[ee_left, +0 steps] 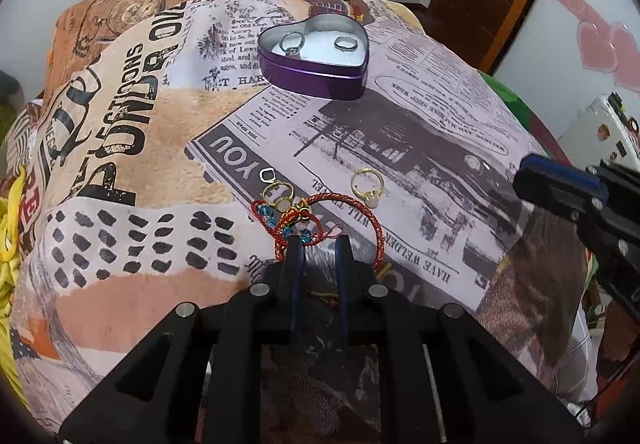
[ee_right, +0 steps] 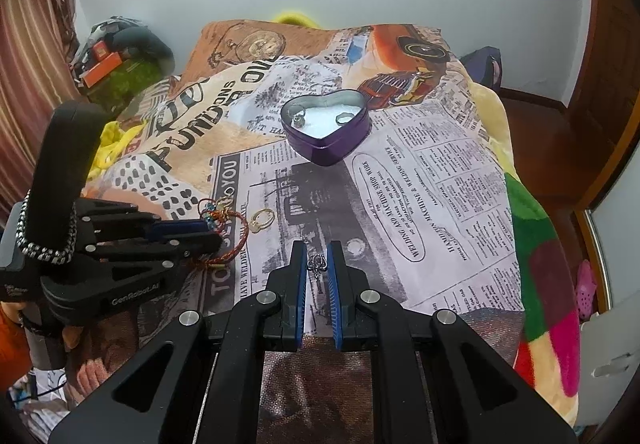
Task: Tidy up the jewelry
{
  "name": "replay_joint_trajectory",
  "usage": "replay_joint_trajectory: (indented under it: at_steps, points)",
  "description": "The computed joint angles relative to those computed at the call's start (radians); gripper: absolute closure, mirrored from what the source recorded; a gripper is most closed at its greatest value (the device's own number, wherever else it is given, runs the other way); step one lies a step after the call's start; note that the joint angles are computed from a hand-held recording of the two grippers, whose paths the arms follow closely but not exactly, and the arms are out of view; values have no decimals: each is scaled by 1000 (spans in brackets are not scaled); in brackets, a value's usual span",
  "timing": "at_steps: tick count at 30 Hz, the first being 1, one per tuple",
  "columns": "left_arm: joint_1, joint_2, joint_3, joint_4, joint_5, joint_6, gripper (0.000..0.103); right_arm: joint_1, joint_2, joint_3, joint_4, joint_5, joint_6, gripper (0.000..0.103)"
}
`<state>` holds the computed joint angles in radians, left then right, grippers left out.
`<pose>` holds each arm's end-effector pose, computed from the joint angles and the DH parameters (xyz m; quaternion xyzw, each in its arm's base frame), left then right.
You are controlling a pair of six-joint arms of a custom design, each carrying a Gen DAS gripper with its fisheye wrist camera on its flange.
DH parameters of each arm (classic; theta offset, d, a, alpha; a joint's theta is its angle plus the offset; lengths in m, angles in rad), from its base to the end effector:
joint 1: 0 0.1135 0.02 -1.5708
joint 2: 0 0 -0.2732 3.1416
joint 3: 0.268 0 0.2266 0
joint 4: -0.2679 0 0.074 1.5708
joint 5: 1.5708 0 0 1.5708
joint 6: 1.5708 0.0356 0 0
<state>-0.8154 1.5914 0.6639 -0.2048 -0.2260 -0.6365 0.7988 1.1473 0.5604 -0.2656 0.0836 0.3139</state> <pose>0.1778 -0.1772 0.1494 0.0622 0.9681 -0.0612 0.2347 0.1381 0.1376 0.2091 -0.2103 0.9115 0.1523 0.3189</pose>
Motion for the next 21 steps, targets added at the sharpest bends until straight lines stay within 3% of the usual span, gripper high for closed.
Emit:
replay_joint_trajectory:
  at_steps: [5,7,14,21]
  points:
    - [-7,34,17,8,-38,-18,90,4,6,1,2,-2,1,94]
    - [-14,47,26,0,-64,-22,102,6,5,1,0,-1,2,94]
    - [-27,-28,-11,-14,-68,-23,103,16,-14,5,-15,6,6,94]
    - [-30,-198,-24,-109,-112,-19,103,16,-30,17,-34,14,12,94]
